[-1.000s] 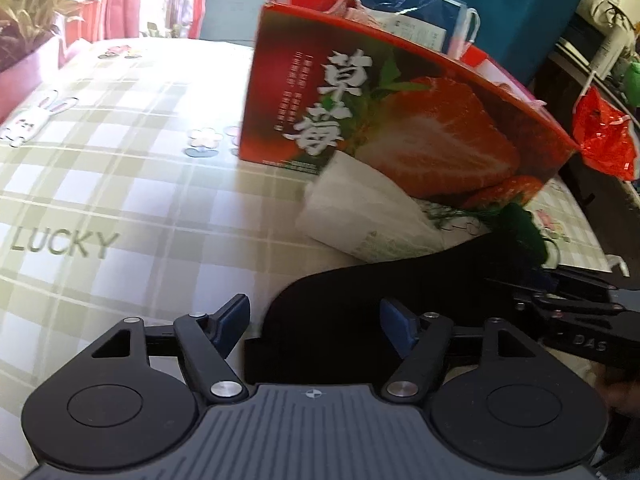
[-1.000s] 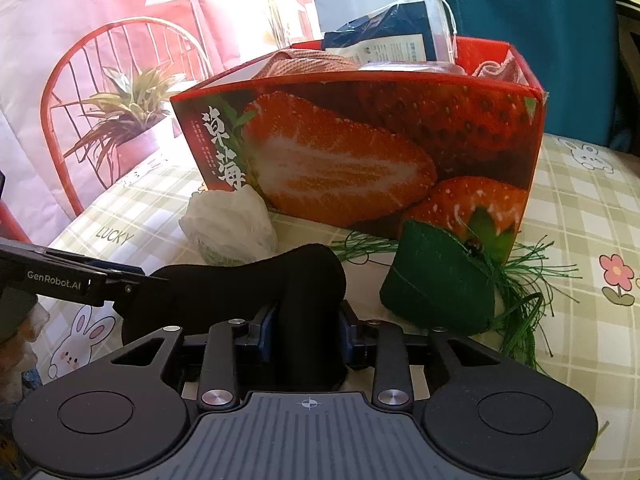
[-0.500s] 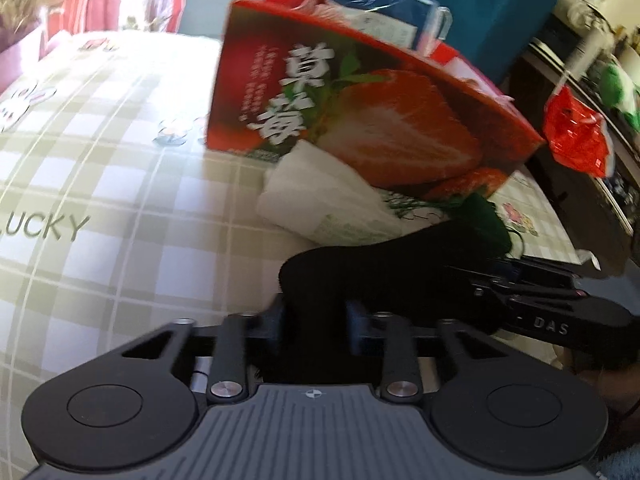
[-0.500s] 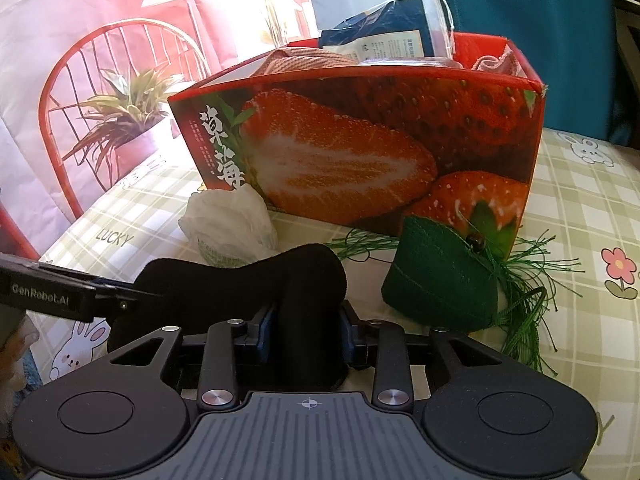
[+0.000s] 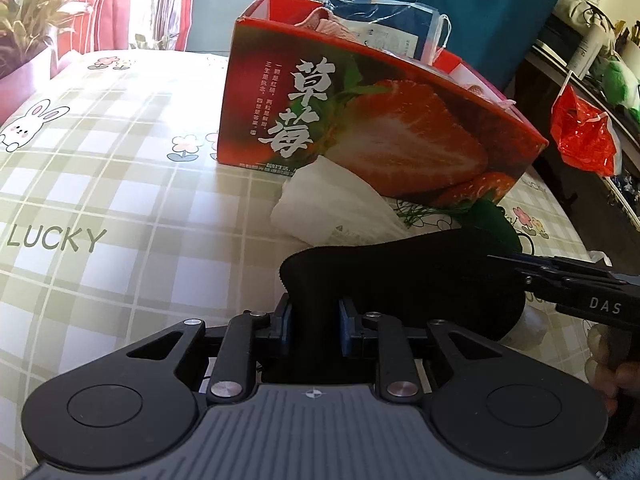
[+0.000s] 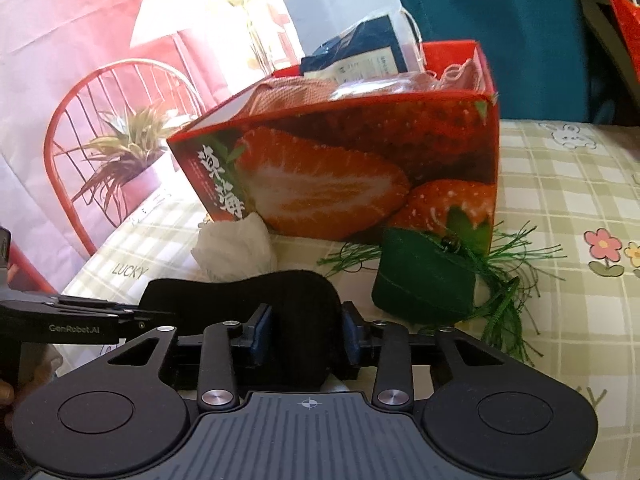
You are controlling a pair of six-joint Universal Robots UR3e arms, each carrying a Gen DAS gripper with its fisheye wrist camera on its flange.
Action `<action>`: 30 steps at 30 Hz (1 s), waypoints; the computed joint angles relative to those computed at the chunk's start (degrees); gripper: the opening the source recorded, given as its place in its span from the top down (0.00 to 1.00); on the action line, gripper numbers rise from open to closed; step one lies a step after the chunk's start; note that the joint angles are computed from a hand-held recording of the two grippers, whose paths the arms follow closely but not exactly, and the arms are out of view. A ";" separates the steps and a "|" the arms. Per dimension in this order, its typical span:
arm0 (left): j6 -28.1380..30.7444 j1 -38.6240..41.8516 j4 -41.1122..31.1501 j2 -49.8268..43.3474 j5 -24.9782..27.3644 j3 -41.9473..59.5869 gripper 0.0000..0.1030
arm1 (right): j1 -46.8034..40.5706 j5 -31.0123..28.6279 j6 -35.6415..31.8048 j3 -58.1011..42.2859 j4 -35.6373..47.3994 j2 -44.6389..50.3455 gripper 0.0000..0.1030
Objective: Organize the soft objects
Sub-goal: 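Lift the eye mask with both grippers and carry it over the box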
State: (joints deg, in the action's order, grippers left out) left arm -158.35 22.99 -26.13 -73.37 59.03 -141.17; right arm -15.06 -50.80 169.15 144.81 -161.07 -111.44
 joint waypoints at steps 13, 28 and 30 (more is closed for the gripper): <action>-3.20 -0.05 2.30 -0.79 1.78 -1.47 0.76 | -0.33 2.69 -1.16 0.12 3.71 -2.99 0.77; -4.48 -1.28 6.18 -2.52 3.14 -2.46 0.76 | -0.48 -0.09 -0.32 0.41 7.46 -3.12 0.56; -4.52 -1.47 6.52 -2.67 3.28 -2.51 0.76 | -0.57 0.77 -0.02 -0.03 8.21 -2.71 0.57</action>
